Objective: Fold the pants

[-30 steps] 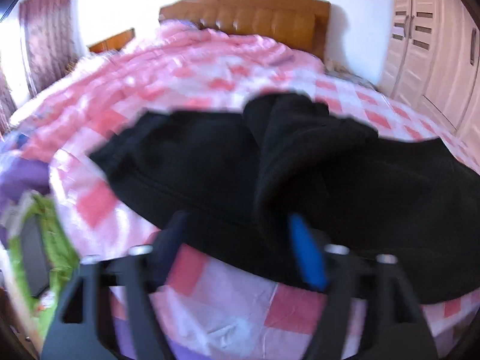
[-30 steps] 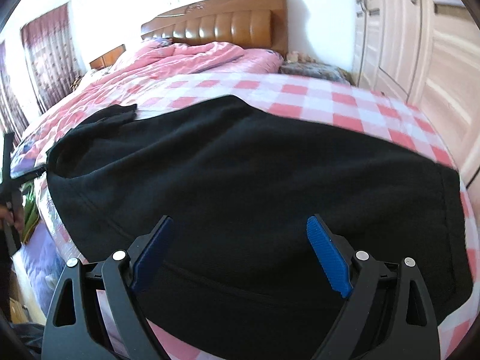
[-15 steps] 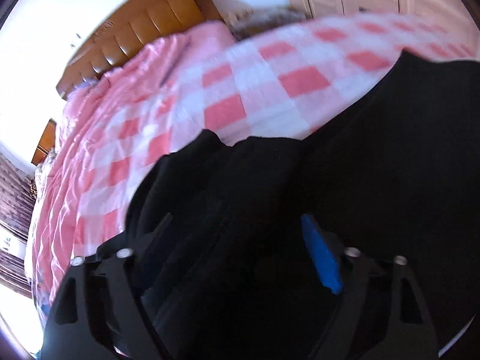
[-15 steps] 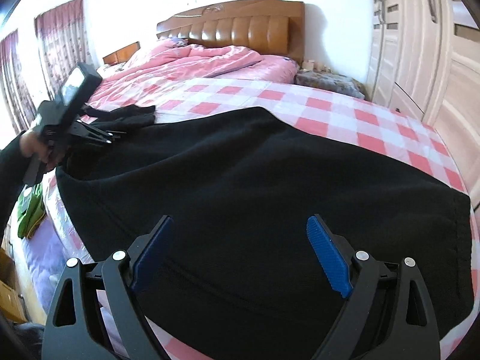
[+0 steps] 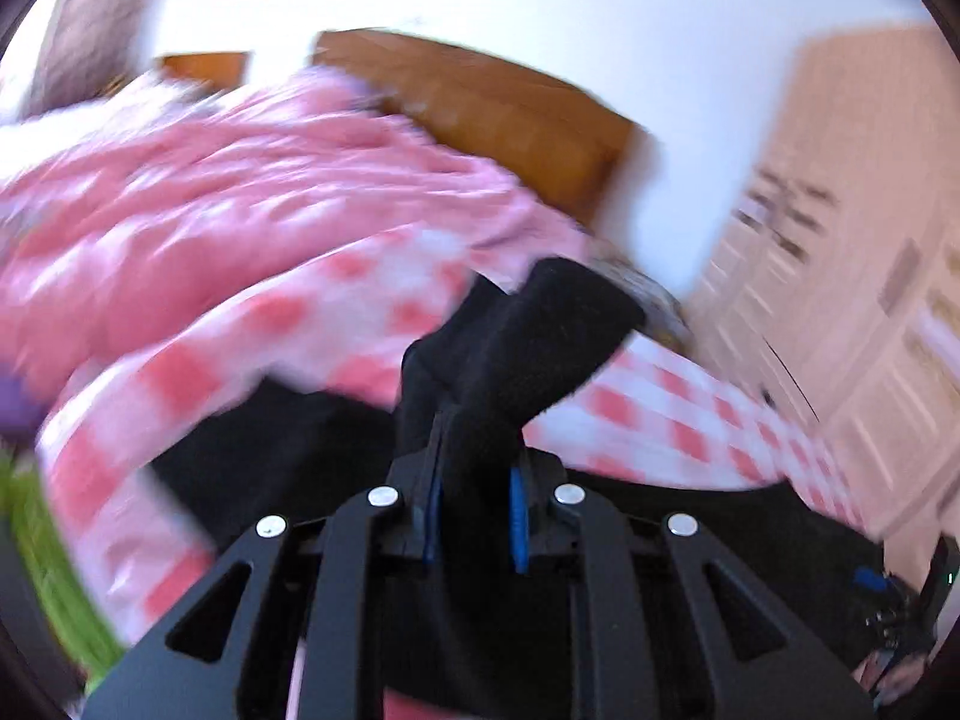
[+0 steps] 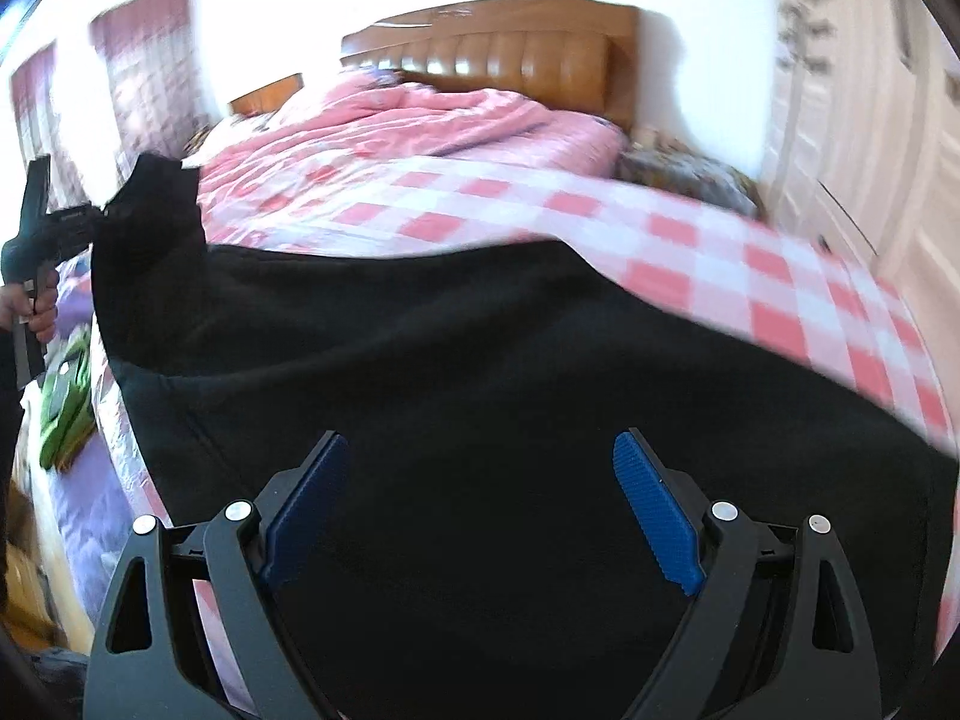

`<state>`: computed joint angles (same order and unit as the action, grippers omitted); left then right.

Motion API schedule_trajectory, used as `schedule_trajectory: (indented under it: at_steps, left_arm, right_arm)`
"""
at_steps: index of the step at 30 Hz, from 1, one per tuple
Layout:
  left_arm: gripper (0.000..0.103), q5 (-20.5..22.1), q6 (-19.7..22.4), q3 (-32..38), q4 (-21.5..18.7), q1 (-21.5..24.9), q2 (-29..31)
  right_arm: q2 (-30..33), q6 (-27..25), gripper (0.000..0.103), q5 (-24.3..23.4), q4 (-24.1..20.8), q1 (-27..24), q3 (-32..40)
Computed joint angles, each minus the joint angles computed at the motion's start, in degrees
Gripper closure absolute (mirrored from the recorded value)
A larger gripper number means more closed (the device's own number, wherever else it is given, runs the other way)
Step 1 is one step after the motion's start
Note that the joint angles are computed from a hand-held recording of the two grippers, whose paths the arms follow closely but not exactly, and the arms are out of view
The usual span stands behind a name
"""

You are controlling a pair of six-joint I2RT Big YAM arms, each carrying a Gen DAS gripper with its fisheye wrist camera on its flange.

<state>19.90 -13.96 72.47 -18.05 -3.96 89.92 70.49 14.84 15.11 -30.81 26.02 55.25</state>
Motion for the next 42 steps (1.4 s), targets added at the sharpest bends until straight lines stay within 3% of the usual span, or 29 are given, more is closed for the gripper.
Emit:
schedule_trajectory:
  at_steps: [3, 5, 6, 10, 13, 18, 22, 29, 32, 33, 34, 35, 42]
  left_arm:
    - [0.086, 2.2, -1.7, -1.6, -0.5, 3.3, 2.0]
    - [0.085, 3.0, -1.9, -3.6, 1.8, 4.2, 2.4]
    - [0.082, 3.3, -2.6, -4.1, 2.5, 4.4, 2.6]
    - [0.058, 2.7, -7.3, -7.5, 6.3, 5.6, 1.3]
    - [0.050, 4.5, -9.5, -7.7, 7.5, 6.6, 1.8]
    - [0.048, 7.6, -9.3, -6.6, 6.8, 7.8, 2.3]
    - [0.048, 7.6, -8.4, -5.8, 5.9, 7.3, 2.2]
    - [0.046, 6.3, -8.1, -5.1, 5.8, 6.6, 3.5]
    - [0.054, 5.4, -8.2, -5.2, 6.6, 6.6, 4.1]
    - [0.070, 4.2, -7.7, -5.2, 6.5, 6.4, 4.0]
    - [0.081, 3.3, -7.3, -5.4, 6.5, 6.2, 3.9]
    - [0.082, 2.8, -7.4, -6.1, 7.8, 6.1, 3.2]
    - [0.085, -2.6, -2.2, -8.5, 15.3, 3.1, -2.7]
  right_arm:
    - [6.4, -8.0, 0.016, -5.4, 0.3, -0.5, 7.1]
    - [11.2, -13.3, 0.021, -10.1, -0.3, -0.9, 12.6]
    - [15.0, -16.4, 0.022, -13.7, -2.0, -1.1, 16.9]
    - [27.3, -24.8, 0.037, -21.0, -7.5, -1.0, 32.1]
    - [35.6, -28.0, 0.039, -24.3, -13.9, -1.3, 42.8]
    - [45.6, -33.0, 0.058, -28.7, -24.0, -2.1, 55.4]
    - [47.4, -36.2, 0.066, -30.9, -26.7, -2.0, 57.4]
    - [45.8, -39.6, 0.067, -32.8, -27.4, -2.1, 54.9]
    - [45.0, -39.7, 0.069, -31.8, -24.9, -1.8, 52.9]
    - [44.5, -39.3, 0.074, -31.0, -23.5, -1.7, 52.1]
    - [43.8, -39.4, 0.084, -29.8, -22.1, -1.5, 51.1]
    - [42.9, -39.6, 0.090, -28.8, -20.6, -1.2, 49.9]
    - [36.3, -38.9, 0.094, -24.0, -9.9, -0.2, 42.1]
